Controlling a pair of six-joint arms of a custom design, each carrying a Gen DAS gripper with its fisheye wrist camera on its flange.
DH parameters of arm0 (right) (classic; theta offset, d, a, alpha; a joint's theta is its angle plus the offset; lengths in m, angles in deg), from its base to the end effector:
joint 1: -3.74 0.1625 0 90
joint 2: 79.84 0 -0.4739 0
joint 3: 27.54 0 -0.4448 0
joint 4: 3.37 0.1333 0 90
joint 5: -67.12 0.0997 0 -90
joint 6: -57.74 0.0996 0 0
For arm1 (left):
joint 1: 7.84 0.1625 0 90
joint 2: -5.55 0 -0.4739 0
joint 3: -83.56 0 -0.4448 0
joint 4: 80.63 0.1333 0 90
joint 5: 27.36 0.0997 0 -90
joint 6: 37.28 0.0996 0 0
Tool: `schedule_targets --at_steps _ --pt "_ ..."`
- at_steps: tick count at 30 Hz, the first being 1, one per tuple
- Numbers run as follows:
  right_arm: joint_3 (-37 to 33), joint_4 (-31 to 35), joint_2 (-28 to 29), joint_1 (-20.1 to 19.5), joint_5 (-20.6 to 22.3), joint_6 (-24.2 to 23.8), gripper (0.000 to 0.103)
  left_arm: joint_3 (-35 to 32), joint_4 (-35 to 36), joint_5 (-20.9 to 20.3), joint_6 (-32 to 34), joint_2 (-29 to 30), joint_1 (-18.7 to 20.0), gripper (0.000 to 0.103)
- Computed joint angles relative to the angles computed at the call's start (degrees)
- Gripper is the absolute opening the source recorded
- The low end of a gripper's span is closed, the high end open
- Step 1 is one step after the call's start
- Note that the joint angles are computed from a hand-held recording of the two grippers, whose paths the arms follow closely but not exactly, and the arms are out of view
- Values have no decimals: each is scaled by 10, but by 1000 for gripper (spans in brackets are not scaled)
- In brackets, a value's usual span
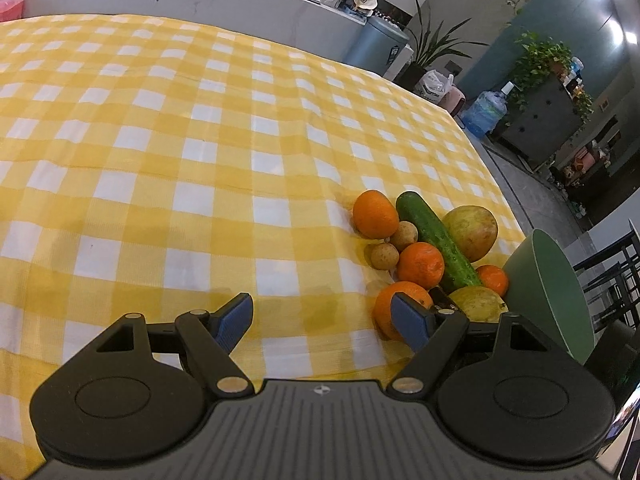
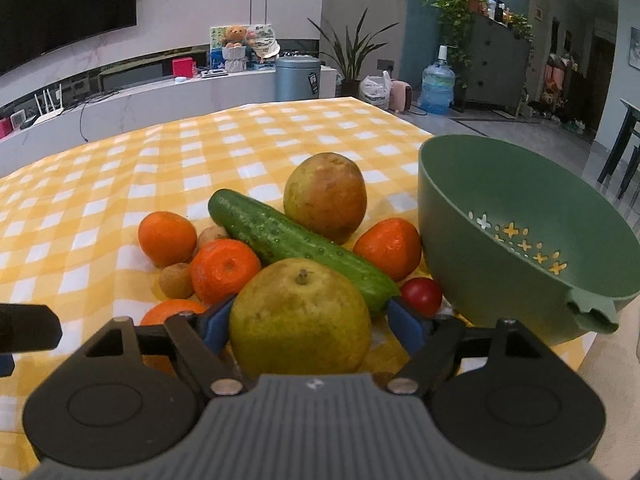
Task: Organize fruits
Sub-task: 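Reach the right tool to the large green pear and close on it, then lift the green pear off the table with the right tool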
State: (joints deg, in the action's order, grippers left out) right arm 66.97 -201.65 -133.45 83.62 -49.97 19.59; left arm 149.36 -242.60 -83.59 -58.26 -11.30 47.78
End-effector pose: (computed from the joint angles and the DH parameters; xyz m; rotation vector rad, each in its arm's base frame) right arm -0.0430 -0.7415 0.3107 0.1768 -2.0666 1.0442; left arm -0.3355 -0.8244 -0.0728 0.1478 2.6749 -0.8592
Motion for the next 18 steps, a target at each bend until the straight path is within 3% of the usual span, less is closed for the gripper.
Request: schedule_targets --at_steps 2,5,7,10,14,18 --pt "4 -7 -2 -2 9 -2 75 0 1 -1 -1 0 0 92" --pt "24 -30 -16 -11 48 15 63 1 3 -3 -2 -1 1 92" --pt "32 -1 -33 -21 77 27 63 3 1 -5 -3 -2 1 92" --pt "41 5 -40 -28 100 -3 63 2 -1 -4 -6 -1 1 92" --pt "36 21 -40 -29 101 -14 63 -5 12 2 -12 3 1 92" --pt "34 8 -32 -29 101 -34 70 -6 15 3 -11 4 1 92"
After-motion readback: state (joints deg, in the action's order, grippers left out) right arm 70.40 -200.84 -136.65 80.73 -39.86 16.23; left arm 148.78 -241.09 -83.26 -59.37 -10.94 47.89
